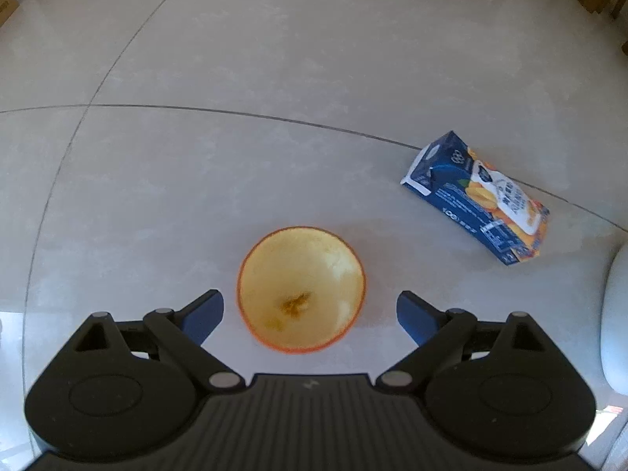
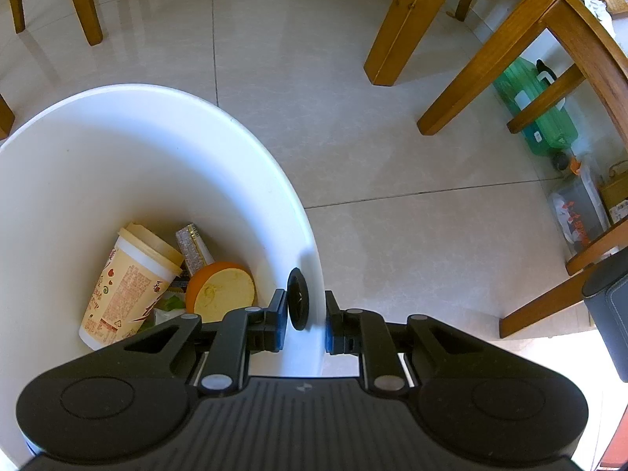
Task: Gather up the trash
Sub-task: 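Lower the left gripper onto the other orange peel and close, then carry the second peel over the bin and open the left gripper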
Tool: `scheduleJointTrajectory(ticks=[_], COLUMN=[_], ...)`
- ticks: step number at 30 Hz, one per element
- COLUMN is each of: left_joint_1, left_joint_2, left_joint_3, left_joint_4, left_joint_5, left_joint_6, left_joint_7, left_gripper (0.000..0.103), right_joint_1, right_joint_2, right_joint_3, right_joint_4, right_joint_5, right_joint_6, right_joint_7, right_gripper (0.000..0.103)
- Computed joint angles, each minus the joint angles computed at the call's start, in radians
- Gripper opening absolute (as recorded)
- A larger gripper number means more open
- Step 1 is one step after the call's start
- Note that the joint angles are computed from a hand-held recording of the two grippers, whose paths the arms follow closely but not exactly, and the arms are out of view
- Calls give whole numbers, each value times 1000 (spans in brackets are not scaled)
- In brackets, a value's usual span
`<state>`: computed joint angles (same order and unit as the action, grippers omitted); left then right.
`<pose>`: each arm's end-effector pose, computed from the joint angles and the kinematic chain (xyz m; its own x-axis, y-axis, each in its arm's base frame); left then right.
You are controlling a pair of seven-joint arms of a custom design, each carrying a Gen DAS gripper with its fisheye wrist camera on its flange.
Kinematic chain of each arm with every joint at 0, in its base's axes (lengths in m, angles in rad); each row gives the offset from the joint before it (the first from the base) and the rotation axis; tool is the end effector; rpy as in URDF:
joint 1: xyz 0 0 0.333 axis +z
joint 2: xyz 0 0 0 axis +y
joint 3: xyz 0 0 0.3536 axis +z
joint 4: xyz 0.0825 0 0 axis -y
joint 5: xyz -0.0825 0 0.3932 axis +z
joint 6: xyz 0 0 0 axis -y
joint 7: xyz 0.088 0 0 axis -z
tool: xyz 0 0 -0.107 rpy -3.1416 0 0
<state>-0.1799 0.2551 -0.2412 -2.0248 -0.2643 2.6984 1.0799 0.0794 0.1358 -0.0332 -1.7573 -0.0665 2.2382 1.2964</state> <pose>0.5948 -0.2469 0.4019 0.2325 -0.8851 0.4032 -0.9184 -0.3362 -0.2085 0.6471 0.0291 0.5551 0.3189 -0.9348 0.1563 -0.8842 -0.3528 -0.3060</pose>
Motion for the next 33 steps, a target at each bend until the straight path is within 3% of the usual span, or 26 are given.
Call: scheduleJointTrajectory(ticks=[6, 9, 11, 15, 20, 21, 24, 28, 33], left_joint_1=[-18, -32, -38, -25, -2, -7, 12, 55, 23], left_joint_2=[45, 52, 52, 35, 4, -4, -14, -83, -159], left_joint_3=[23, 33, 39, 30, 15, 17, -3, -48, -28], left_joint_4=[27, 40, 38, 6, -21, -19, 37, 32, 109], left_joint_5=[65, 106, 138, 139, 108, 87, 40, -119, -167], left_joint_6=[19, 9, 5, 41, 29, 24, -28, -45, -140], left_joint_7=[-74, -104, -110, -103, -64, -104, -52, 173, 313], left_gripper=[94, 88, 73, 68, 62, 62, 61, 61, 61], right_joint_1=[1, 1, 1, 0, -2, -2, -3, -3, -3], right_joint_2=[-1, -2, -2, -2, -1, -1, -2, -3, -4], right_joint_3=[0, 0, 0, 1, 0, 0, 0, 0, 0], right_joint_4=[-2, -3, -3, -4, 1, 1, 0, -1, -4], right_joint_5=[-4, -6, -6, -3, 2, 2, 3, 5, 4], right_joint_6=[1, 2, 2, 3, -2, -1, 0, 0, 5], right_joint_7=[6, 7, 7, 3, -2, -3, -6, -9, -13], right_gripper=[21, 21, 21, 21, 21, 21, 21, 21, 21])
